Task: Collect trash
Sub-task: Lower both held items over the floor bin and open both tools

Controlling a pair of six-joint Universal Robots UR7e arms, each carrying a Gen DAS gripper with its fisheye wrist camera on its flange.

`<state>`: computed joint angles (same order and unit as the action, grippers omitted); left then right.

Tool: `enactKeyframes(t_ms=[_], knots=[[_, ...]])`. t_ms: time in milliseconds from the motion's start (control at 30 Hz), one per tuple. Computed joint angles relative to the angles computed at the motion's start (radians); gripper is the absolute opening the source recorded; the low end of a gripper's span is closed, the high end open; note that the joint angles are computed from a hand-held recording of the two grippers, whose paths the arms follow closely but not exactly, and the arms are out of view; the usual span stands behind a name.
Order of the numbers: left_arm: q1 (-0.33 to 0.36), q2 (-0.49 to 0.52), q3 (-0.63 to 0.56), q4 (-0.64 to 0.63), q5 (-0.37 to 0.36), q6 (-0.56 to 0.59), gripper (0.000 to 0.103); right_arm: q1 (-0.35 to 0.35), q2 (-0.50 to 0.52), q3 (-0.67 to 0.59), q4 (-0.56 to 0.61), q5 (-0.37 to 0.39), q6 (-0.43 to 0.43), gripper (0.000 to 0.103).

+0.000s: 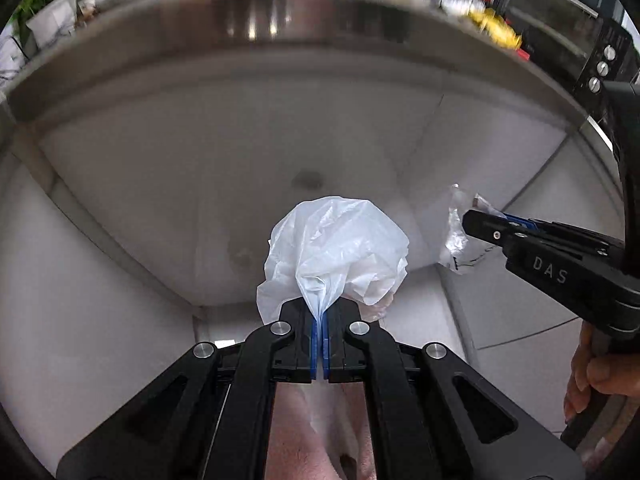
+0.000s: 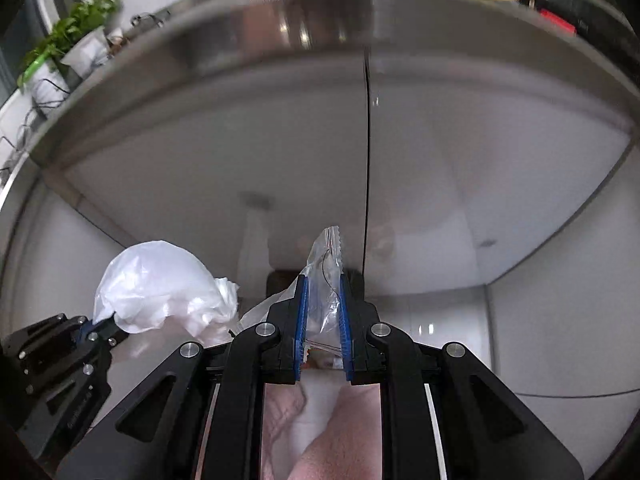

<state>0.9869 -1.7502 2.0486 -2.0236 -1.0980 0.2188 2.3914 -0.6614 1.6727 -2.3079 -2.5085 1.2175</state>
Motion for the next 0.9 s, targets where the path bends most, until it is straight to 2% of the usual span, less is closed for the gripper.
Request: enactKeyframes(t_ms=[300,633,833,900], knots=[[0.099,0.151,0.047,-0.091,0.022,0.038,0.0,-0.122,0.046,0.093,-0.2,0.1,-0.058,0.016],[0.185,0.312,0.049,-0.159,0.044,0.058,0.0,-0.234,0.128,0.083,-0.278,0.161,-0.105,0.018],[0.205,0.373,0.031,-0.18,0.046,0.056,0.003,-0.26,0.145,0.087,-0.316,0.187,-0.13,0.019],[0.209,0.378,0.027,-0.181,0.044,0.058,0.007,-0.266,0.145,0.089,-0.326,0.193,-0.136,0.019]])
